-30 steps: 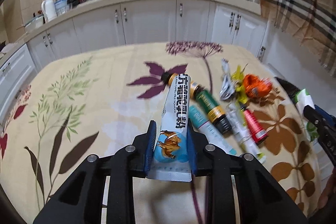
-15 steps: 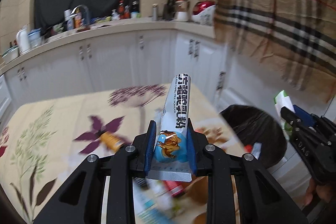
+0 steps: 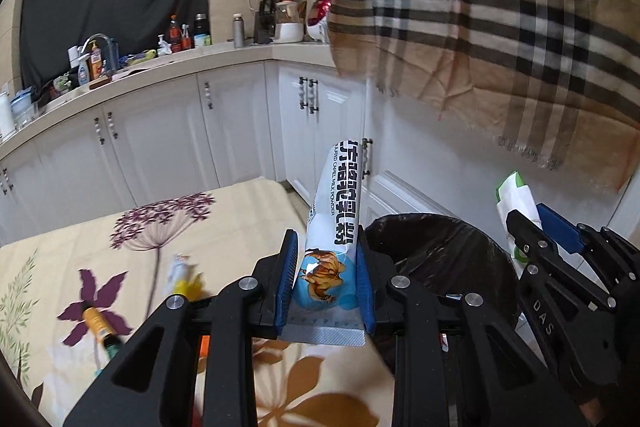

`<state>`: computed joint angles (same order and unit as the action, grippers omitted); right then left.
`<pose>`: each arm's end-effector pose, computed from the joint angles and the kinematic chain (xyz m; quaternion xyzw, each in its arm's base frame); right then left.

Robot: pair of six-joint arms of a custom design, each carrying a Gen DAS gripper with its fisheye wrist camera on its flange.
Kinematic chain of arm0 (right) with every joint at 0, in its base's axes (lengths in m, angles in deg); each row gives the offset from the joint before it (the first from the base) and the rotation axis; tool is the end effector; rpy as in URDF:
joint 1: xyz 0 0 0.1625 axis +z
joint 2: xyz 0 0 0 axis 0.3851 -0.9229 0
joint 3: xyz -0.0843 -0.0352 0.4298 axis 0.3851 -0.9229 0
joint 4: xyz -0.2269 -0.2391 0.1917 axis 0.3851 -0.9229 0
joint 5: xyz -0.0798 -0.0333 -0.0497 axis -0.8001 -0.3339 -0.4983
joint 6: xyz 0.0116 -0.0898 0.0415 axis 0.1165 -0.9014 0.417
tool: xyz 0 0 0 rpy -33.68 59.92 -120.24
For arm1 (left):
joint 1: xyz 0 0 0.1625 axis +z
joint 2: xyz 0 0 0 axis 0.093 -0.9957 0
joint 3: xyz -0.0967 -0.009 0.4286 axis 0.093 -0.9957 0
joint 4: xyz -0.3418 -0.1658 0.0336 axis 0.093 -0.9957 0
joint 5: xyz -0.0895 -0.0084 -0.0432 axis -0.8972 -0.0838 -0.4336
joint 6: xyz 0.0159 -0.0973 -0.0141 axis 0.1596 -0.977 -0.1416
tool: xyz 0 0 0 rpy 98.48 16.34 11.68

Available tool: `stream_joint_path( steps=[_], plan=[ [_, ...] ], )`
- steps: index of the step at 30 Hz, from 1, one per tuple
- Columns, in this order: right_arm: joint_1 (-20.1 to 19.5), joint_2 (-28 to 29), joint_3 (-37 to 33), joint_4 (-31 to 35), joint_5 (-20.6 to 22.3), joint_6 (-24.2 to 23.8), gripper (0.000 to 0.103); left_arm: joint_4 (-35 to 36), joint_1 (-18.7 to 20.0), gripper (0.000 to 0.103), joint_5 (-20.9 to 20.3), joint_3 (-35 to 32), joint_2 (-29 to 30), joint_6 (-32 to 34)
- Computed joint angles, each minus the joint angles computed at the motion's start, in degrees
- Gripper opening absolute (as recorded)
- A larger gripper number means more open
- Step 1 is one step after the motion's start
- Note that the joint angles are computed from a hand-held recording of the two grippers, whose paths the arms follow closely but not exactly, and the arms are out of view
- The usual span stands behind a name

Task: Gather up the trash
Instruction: 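Carry both tubes over the black bin and open both tools to drop them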

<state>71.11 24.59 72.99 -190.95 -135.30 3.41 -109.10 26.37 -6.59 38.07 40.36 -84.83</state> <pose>0.1402 -0.5341 0.2378 0.2968 -0.7911 0.4371 0.3081 -0.3538 -0.4880 0.0664 0.1191 0.7874 -0.4706 0.3799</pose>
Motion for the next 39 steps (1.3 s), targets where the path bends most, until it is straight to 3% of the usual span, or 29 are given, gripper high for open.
stream_joint_path(
  steps=[12,13,16,17,27,33,39],
  plan=[
    [-3.0,3.4,-5.0,1.1,-1.0,1.1,0.027,-1.2,4.2,0.029,-3.0,-9.2,6.3,7.6],
    [-3.1,3.7,-5.3,1.0,-1.0,1.2,0.028,-0.8,4.5,0.031,-3.1,-9.7,6.7,7.7],
    [-3.6,4.7,-6.6,0.9,-1.3,1.7,0.046,1.3,5.3,0.047,-3.7,-10.8,7.0,6.7],
    [-3.7,5.0,-6.9,0.4,-1.4,1.8,0.046,1.5,5.4,0.051,-3.6,-10.8,7.1,6.4],
    [-3.3,4.5,-5.6,0.0,-1.9,1.9,0.046,4.3,4.8,0.052,-2.4,-9.1,5.2,2.7],
    [-2.0,2.9,-2.4,-0.8,-1.6,1.8,0.046,9.1,3.0,0.053,-1.0,-5.5,1.7,-3.6],
    [-0.7,0.8,1.6,-1.0,-1.5,2.2,0.046,22.3,0.7,0.053,0.3,-0.8,-4.0,-17.7]
  ],
)
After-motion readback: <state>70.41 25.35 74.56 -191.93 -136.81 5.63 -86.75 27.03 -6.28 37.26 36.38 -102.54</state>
